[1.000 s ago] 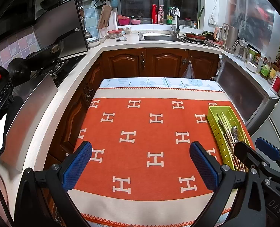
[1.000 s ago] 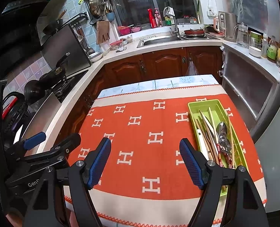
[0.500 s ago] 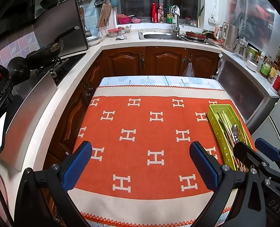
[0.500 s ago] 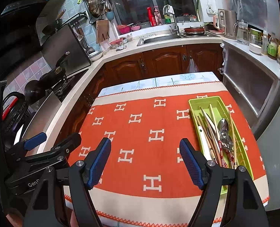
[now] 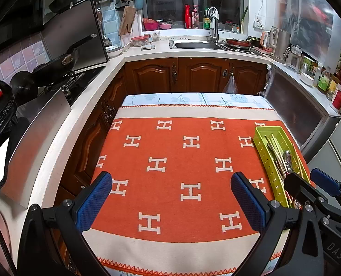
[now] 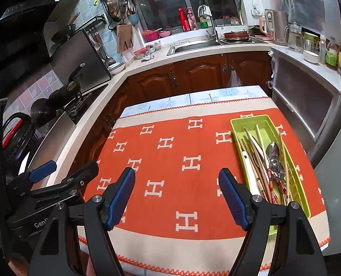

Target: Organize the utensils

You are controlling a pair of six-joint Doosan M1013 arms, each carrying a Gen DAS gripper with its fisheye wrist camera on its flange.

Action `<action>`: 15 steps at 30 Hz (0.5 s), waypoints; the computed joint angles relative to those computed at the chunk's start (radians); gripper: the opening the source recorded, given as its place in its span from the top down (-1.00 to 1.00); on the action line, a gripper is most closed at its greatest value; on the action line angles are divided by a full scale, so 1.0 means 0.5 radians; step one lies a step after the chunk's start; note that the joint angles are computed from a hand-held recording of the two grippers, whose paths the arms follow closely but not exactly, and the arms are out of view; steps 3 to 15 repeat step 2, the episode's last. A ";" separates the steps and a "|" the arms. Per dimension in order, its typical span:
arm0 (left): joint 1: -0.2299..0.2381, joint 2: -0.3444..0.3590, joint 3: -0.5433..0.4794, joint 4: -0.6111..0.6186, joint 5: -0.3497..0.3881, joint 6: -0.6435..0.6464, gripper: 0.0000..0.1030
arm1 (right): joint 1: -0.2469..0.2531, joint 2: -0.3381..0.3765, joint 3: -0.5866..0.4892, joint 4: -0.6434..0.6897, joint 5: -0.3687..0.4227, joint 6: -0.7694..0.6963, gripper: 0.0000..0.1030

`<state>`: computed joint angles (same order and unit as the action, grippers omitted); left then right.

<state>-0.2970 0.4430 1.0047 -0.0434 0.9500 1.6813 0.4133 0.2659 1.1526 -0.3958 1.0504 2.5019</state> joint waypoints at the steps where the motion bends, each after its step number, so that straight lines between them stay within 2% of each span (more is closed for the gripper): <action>1: 0.000 0.002 -0.003 -0.001 0.003 0.001 -0.98 | 0.002 0.003 -0.001 0.000 0.000 0.003 -0.48; 15: 0.003 0.002 -0.001 -0.005 0.005 0.005 -0.98 | 0.006 0.007 0.000 -0.002 -0.001 0.011 -0.48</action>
